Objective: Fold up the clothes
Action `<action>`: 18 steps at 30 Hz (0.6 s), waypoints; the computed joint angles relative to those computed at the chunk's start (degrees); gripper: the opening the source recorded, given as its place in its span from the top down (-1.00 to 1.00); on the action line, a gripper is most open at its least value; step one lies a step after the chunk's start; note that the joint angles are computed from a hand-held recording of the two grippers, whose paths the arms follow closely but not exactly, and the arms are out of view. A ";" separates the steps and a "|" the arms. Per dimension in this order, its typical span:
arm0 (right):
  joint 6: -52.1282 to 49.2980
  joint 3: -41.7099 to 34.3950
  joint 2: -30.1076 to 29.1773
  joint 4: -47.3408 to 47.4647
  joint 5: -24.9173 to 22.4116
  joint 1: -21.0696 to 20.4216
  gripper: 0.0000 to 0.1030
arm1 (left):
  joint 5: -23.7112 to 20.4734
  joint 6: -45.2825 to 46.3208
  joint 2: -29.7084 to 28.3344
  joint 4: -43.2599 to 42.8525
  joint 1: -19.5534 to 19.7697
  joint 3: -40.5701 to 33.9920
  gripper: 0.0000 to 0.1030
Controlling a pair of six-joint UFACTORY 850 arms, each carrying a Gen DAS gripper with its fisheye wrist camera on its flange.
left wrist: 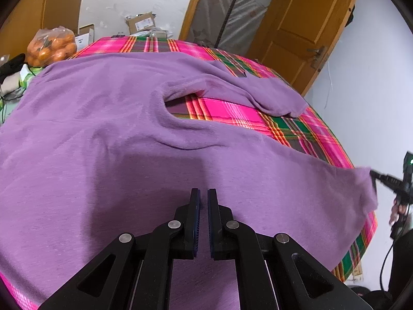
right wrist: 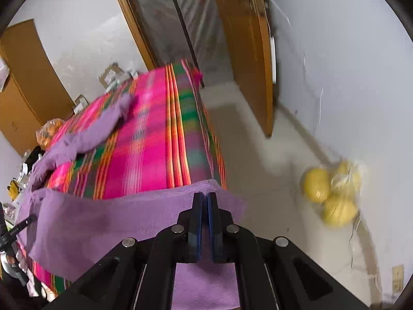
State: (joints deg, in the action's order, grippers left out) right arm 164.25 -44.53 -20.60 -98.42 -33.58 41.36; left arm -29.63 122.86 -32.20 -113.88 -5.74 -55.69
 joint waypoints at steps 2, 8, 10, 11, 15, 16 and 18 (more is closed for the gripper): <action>-1.77 -0.34 0.20 0.88 -1.27 0.12 0.92 | 0.02 -0.04 0.00 0.16 -0.22 0.02 0.90; -12.68 -3.29 -3.06 16.24 -1.70 -0.87 0.81 | 0.25 -0.19 -0.25 0.18 -0.84 -0.19 0.90; -7.60 -2.63 -2.58 13.01 -2.43 0.36 0.80 | 0.46 -0.30 -0.12 0.51 -1.02 -0.17 0.90; -6.50 -3.05 -2.83 11.02 -2.54 1.12 0.78 | 0.57 -0.36 -0.06 0.66 -1.13 -0.16 0.90; -7.19 -7.52 -5.65 2.42 -1.38 3.75 0.60 | 0.62 0.00 -0.13 1.51 -2.37 -0.32 0.90; -9.38 -9.61 -7.03 1.34 -0.26 3.92 0.60 | 0.61 0.29 -0.10 1.60 -2.72 -0.28 0.90; -17.07 -14.12 -10.00 1.08 2.02 3.76 0.53 | 0.44 0.51 -0.01 1.98 -3.25 -0.17 0.90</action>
State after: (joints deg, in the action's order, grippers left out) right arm 147.18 -58.64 -30.60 -97.35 -31.56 45.12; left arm -29.19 123.37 -32.21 -111.90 -8.99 -55.85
